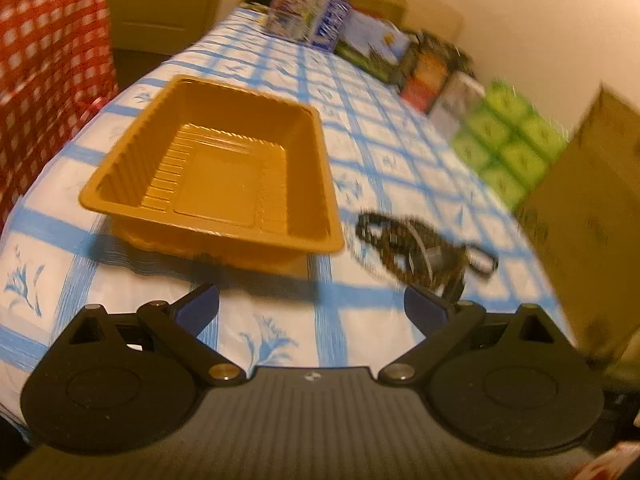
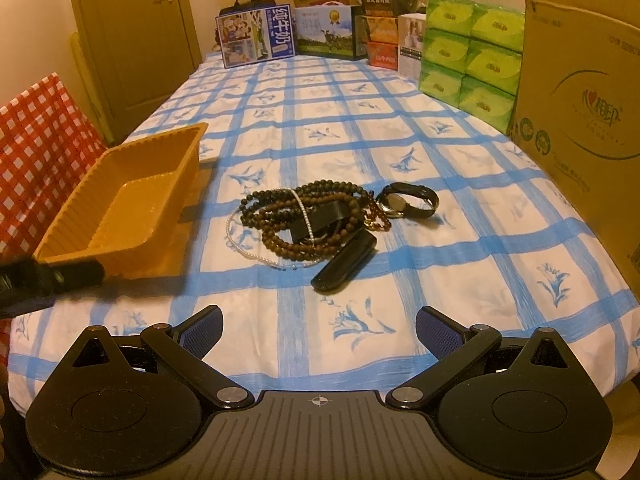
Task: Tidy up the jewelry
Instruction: 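Grasp the rim of the orange plastic tray with the left gripper and tilt it up, then grasp the black case with the right gripper while the left gripper holds the tray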
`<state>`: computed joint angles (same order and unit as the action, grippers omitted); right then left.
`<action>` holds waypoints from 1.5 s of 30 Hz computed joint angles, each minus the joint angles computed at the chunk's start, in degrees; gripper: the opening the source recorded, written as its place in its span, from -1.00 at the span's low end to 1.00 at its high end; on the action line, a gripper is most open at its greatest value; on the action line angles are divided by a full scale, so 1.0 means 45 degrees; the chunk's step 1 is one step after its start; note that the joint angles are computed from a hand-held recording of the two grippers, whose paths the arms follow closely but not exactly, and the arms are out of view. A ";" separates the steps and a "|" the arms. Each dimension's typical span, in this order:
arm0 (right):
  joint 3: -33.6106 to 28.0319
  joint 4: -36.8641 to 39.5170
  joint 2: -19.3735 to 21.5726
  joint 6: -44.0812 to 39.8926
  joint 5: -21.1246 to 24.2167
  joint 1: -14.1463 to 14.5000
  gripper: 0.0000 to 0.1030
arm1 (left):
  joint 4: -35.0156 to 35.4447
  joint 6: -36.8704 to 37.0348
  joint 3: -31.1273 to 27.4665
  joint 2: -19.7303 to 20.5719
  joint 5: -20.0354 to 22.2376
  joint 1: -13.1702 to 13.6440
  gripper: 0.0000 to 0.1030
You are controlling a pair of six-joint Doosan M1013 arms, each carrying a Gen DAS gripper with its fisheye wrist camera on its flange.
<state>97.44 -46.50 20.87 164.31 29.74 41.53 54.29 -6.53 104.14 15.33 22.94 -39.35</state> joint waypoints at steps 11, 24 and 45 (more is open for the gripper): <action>-0.0245 0.0317 0.0239 -0.0500 0.0111 0.0067 0.99 | 0.5496 -0.8567 0.1156 -0.0495 0.1735 0.0410 0.72; -0.0669 0.1094 0.0603 -0.1617 0.0805 0.0152 0.99 | 0.6614 -1.1083 0.1477 -0.0055 0.0997 0.1755 0.01; -0.1818 0.2109 0.1529 -0.3230 0.1420 0.0172 0.99 | 0.8249 -1.2481 0.1263 0.0506 -0.0360 0.2461 -0.83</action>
<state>89.26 -37.01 27.75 149.77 36.13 42.30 91.41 -62.69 109.82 17.60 21.32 -28.27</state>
